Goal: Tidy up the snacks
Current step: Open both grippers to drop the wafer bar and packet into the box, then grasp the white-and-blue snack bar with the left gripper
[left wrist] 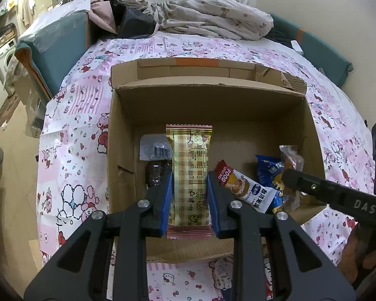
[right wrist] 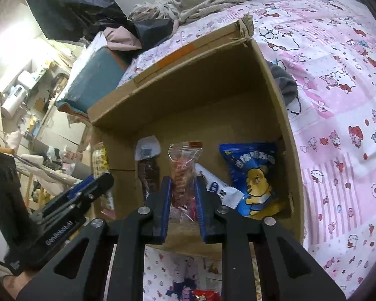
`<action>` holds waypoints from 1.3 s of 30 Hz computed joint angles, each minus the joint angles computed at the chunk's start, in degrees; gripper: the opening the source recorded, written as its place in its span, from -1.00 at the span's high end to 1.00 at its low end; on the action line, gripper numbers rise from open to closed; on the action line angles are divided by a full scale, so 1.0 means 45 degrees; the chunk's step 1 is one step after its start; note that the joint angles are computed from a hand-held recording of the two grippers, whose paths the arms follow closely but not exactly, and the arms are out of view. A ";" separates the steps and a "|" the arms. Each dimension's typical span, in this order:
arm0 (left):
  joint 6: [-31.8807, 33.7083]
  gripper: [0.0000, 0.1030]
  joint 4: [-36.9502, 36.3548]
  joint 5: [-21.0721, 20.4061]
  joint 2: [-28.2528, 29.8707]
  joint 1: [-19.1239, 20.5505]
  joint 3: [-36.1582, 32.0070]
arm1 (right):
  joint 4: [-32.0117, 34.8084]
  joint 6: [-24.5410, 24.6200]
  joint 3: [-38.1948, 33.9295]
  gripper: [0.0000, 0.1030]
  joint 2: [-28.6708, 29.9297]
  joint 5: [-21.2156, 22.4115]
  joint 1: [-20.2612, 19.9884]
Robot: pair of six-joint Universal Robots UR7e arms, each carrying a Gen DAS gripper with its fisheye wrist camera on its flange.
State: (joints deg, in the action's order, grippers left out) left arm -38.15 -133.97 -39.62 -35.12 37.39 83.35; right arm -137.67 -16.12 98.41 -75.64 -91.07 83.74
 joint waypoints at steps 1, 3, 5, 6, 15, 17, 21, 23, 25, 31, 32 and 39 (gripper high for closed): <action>0.0008 0.44 0.0004 0.0016 -0.0018 0.0005 0.0021 | 0.0026 0.0003 0.0008 0.57 -0.0021 0.0137 -0.0013; -0.0054 0.22 -0.0007 0.0092 -0.0078 -0.0034 0.0099 | -0.0166 -0.0049 0.0071 0.48 -0.0059 0.0122 0.0028; -0.0101 -0.34 -0.0039 0.0207 -0.0132 -0.0089 0.0182 | -0.0233 0.0023 0.0083 -0.18 -0.0098 0.0331 0.0005; -0.0203 -0.46 -0.0014 0.0469 -0.0144 -0.0157 0.0227 | -0.0380 0.0082 0.0140 -0.40 -0.0140 0.0430 -0.0011; -0.0281 -0.69 -0.0155 0.0928 -0.0368 -0.0304 0.0517 | -0.1150 0.0205 0.0361 -0.62 -0.0453 0.0515 -0.0019; -0.0168 -0.69 -0.0406 0.0831 -0.0487 -0.0335 0.0686 | -0.1247 0.0220 0.0488 -0.62 -0.0588 0.0469 0.0008; 0.0233 -0.69 -0.1332 0.0690 -0.0766 -0.0478 0.1222 | -0.1185 0.0245 0.0772 -0.62 -0.0951 0.0328 0.0035; 0.0346 -0.69 -0.1516 0.0572 -0.0893 -0.0570 0.1380 | -0.1070 0.0236 0.0943 -0.62 -0.1166 0.0277 0.0046; 0.0390 -0.71 -0.1411 0.0577 -0.0974 -0.0682 0.1436 | -0.0901 0.0112 0.1249 -0.62 -0.1545 0.0137 0.0050; 0.0769 -0.99 -0.1453 0.0100 -0.1072 -0.0965 0.1493 | -0.1715 -0.0641 0.2913 -0.87 -0.2989 -0.1652 0.0132; 0.0813 -0.99 -0.1419 0.0003 -0.1093 -0.0980 0.1492 | -0.1826 -0.0713 0.3111 -0.91 -0.3138 -0.1816 0.0128; -0.0244 -0.99 -0.0744 -0.0550 -0.1480 -0.1047 0.1804 | -0.1778 -0.0877 0.3517 -0.93 -0.3471 -0.2570 0.0272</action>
State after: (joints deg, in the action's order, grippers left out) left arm -39.25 -137.32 -42.09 -41.78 32.68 91.47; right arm -145.67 -20.07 114.24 -91.26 -102.64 84.96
